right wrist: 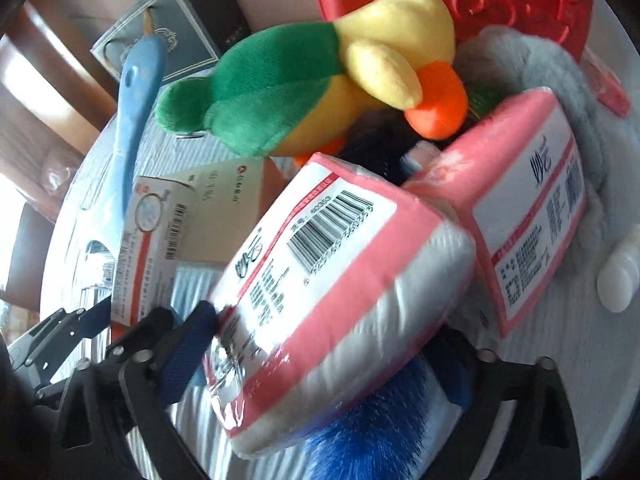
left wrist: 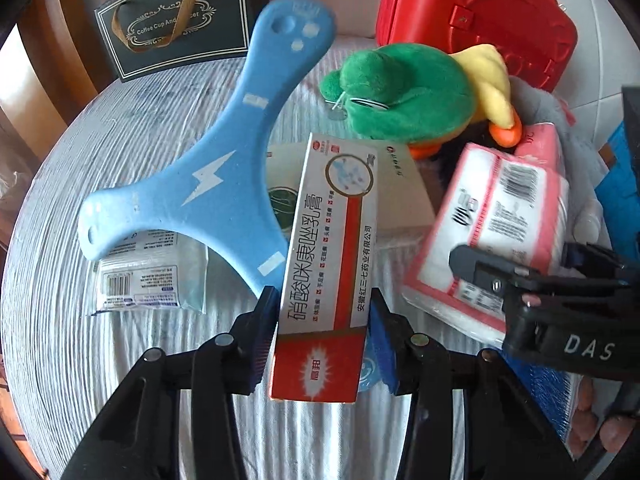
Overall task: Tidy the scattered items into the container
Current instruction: 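Grasp the red-white ointment box with left tool while right tool grasps pink tissue pack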
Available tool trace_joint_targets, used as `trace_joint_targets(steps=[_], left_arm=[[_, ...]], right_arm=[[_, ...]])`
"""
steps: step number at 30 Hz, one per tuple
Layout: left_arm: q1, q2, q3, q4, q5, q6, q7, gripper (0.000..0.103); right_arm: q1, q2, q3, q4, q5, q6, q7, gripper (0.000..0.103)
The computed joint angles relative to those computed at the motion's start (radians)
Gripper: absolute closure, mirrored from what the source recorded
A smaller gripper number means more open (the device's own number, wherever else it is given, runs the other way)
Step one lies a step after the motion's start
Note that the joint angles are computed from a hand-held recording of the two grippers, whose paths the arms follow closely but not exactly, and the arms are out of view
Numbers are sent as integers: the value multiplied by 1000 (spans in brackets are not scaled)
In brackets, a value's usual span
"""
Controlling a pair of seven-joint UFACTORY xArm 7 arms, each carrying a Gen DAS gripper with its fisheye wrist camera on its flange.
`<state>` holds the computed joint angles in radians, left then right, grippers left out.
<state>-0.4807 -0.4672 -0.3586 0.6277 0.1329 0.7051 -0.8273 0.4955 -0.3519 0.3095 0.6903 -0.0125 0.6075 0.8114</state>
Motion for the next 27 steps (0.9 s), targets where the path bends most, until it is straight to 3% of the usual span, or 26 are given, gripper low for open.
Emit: trace_joint_targets(steps=[4, 8, 11, 20, 27], left_arm=[[-16, -43, -12, 7, -3, 27, -5, 62], [-43, -112, -40, 16, -23, 82, -29, 63], [-94, -156, -25, 7, -47, 104, 19, 63], [-185, -287, -102, -12, -153, 219, -27, 63], [-159, -329, -207, 117, -101, 327, -114, 63]], right_arm=[[11, -66, 7, -11, -9, 25, -4, 33], [28, -157, 25, -35, -2, 88, 3, 43], [47, -249, 41, -58, 13, 149, 21, 43], [106, -505, 117, -72, 30, 410, 46, 43], [109, -633, 163, -40, 27, 536, 69, 43]])
